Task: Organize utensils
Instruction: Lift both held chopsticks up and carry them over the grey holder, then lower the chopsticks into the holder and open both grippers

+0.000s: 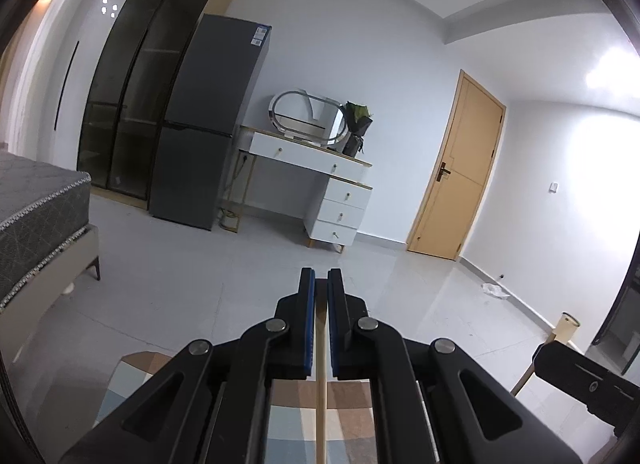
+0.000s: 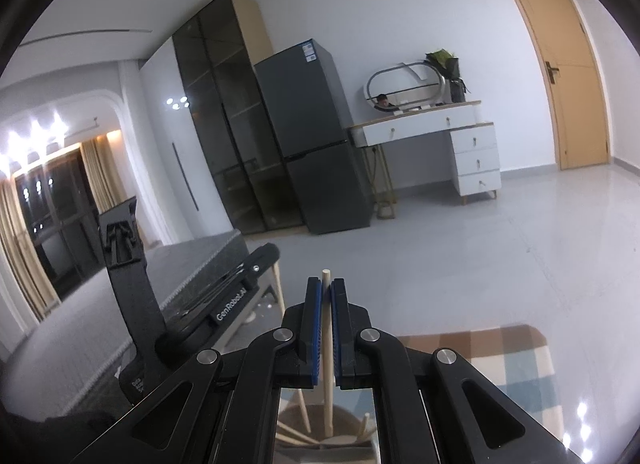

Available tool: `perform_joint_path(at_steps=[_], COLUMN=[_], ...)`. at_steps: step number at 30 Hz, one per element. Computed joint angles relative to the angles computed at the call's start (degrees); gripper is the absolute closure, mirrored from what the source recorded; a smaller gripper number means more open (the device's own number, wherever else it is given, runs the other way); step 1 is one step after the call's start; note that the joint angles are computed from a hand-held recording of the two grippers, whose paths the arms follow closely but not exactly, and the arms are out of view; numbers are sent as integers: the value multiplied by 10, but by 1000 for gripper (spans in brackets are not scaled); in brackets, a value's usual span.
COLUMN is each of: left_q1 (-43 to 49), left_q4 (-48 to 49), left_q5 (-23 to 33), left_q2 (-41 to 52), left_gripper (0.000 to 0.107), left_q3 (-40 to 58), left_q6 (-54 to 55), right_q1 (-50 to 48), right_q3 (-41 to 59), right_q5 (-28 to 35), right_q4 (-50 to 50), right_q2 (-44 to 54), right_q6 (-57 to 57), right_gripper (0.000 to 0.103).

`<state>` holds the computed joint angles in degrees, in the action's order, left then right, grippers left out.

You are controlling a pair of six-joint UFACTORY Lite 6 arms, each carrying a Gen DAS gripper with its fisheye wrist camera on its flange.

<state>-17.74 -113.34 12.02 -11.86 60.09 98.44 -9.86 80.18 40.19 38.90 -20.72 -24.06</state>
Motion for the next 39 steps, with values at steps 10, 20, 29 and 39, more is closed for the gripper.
perform_joint_path(at_steps=[10,20,29,39], left_q1=[-17,-21,10,38], left_q4=[-10,169,439,621], left_q5=[-12,-26,20,154], left_q2=[-24,-49,-73,-77], left_gripper=[105,105,105,105], left_q3=[-15,-5,7,37], left_q6=[34,-119,-382,-536], right_q1=[-18,-32,-12,-20], right_q3=[-67,-39,-29,-84], right_q5=[11,40,52,88], right_q4=[19,23,2,14], right_q2=[-48,-33,-31,-32], right_q6=[-21,-30,-33,-19], right_gripper=[99,99,99,97])
